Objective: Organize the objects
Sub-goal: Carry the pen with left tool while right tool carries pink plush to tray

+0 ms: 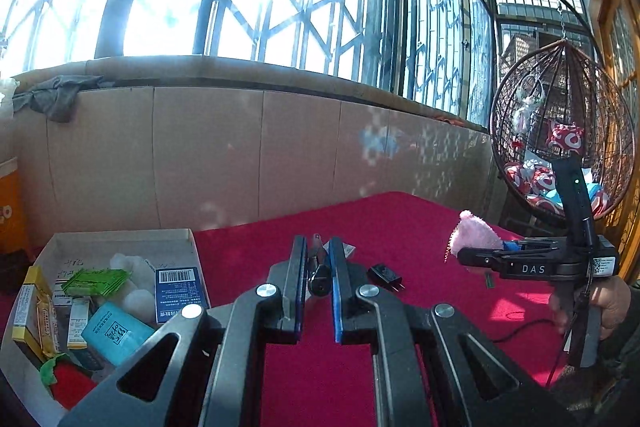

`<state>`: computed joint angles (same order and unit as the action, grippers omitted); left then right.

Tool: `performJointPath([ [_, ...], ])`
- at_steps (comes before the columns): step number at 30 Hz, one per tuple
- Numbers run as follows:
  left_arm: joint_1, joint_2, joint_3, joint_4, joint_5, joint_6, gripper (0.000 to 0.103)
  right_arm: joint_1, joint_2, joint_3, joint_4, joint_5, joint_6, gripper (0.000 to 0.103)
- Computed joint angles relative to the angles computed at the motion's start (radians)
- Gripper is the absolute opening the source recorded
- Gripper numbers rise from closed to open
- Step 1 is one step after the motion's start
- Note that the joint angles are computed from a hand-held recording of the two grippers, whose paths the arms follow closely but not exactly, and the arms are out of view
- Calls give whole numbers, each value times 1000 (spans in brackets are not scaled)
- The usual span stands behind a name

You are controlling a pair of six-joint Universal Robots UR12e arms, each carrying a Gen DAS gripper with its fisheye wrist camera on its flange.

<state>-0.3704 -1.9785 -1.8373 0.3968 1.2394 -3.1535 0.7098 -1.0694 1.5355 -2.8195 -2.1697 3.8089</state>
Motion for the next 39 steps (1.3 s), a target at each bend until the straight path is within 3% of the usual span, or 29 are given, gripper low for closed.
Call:
performJointPath([
  [14, 32, 5, -15, 100, 37, -78, 8, 35, 62, -158, 14, -28, -161, 54],
  [29, 66, -2, -26, 159, 140, -146, 8, 48, 151, -341, 90, 18, -311, 54],
  [39, 100, -2, -38, 183, 192, -234, 9, 61, 258, -552, 183, 89, -432, 54],
])
